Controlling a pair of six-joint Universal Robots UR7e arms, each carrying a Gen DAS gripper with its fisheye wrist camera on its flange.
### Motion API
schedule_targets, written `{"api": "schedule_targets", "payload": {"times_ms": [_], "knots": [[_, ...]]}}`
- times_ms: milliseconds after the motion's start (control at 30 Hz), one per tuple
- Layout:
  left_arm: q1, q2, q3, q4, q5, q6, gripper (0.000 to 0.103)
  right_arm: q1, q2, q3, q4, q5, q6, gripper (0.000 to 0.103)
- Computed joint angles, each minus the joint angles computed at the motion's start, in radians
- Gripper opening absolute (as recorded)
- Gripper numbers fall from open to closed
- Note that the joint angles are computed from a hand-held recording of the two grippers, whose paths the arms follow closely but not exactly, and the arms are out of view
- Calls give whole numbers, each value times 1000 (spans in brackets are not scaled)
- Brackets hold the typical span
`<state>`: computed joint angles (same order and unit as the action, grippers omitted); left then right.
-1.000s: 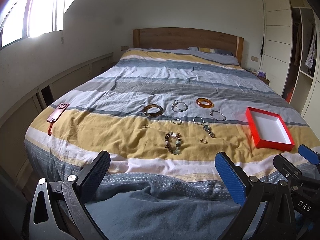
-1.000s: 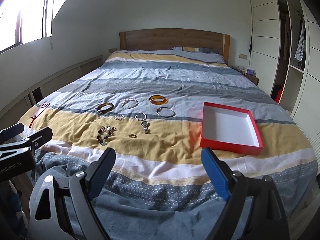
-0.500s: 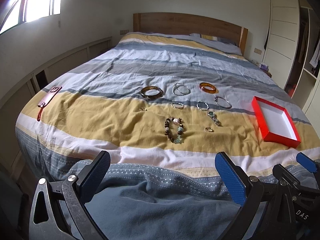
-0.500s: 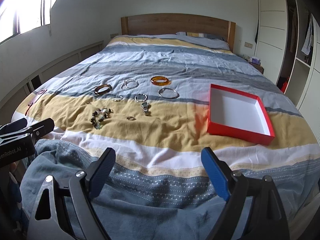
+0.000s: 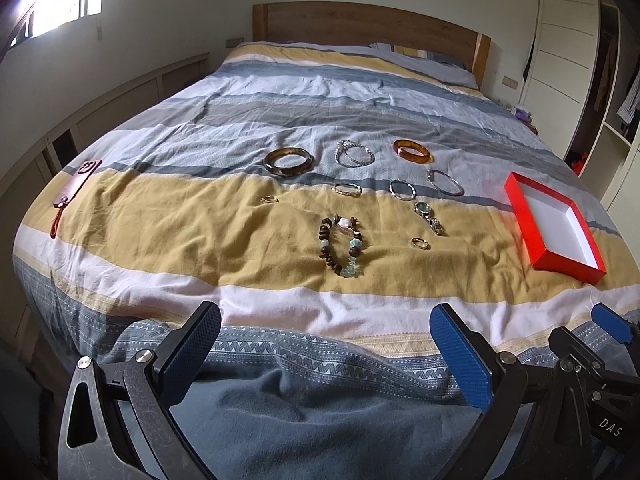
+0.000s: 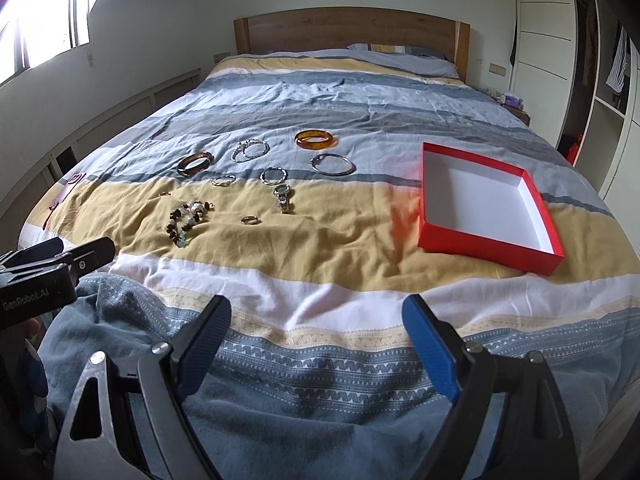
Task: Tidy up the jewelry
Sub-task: 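Move both tools toward the jewelry rows on the bed, then grasp the beaded bracelet with the left tool while the right tool grasps a silver ring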
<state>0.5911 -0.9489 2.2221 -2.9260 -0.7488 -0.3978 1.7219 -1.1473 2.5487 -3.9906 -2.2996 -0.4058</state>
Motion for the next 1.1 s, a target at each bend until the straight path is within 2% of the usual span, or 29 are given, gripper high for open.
{"api": "schedule_targets", "payload": {"times_ms": [433,733,900,1100], "knots": [[69,-9,-35,64,-69,4,102,8,1,-57,129,-29,39,87],[105,-54,-20,75,-56,-18,102,14,-24,-100,229,-8,30,87],[122,-60,-26,89,-78,-11,92,-14,-66,-113,320,57,47,86],[141,-21,-73,88,-124,37,92,-65,-104,-142,432,190,43,82]]}}
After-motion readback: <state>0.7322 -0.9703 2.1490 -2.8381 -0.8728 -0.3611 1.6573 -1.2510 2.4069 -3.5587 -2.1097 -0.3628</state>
